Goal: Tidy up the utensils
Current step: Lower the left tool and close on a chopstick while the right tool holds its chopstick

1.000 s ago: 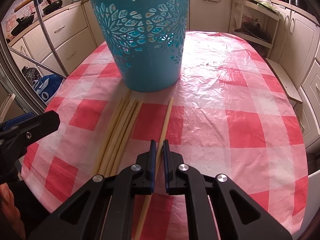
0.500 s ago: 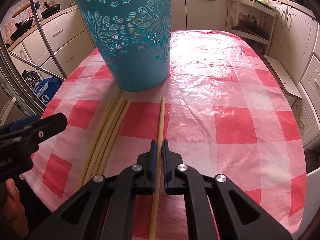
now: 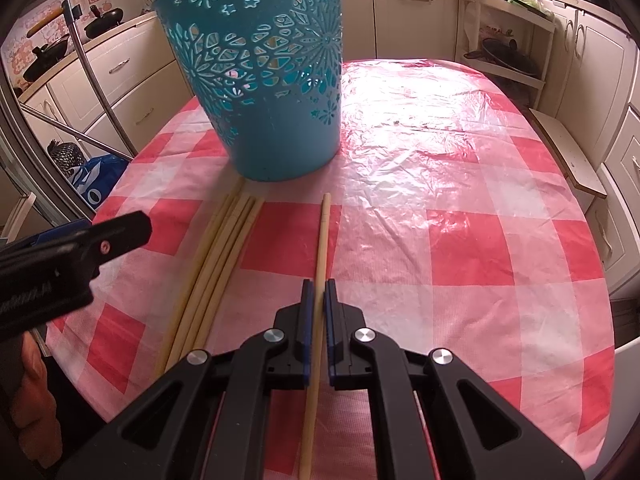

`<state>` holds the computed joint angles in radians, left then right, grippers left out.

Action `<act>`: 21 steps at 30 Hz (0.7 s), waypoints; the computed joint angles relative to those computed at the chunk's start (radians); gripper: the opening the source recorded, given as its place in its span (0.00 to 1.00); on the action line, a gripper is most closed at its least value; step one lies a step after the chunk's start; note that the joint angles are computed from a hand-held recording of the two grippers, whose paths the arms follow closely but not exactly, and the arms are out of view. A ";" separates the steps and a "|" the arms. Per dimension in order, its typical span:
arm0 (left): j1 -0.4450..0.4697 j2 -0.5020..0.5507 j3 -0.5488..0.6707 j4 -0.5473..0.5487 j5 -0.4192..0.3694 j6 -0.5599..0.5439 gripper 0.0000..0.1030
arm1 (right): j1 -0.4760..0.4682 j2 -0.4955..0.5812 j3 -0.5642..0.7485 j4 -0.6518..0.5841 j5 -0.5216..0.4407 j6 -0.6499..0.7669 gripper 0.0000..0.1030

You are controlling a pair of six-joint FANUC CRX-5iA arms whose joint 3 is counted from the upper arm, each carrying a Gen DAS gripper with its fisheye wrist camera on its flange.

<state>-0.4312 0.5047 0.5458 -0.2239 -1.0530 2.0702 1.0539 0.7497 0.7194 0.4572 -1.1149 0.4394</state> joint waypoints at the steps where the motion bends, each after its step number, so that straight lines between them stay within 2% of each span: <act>1: -0.002 0.003 0.005 -0.003 -0.002 0.004 0.80 | 0.000 -0.001 -0.002 0.000 0.002 0.000 0.06; 21: -0.009 0.114 0.117 0.016 -0.062 -0.042 0.80 | 0.000 -0.017 -0.030 -0.004 0.025 -0.004 0.06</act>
<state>-0.4399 0.6191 0.6625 -0.2083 -1.1146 2.0285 1.0541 0.7326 0.6897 0.4527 -1.0901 0.4355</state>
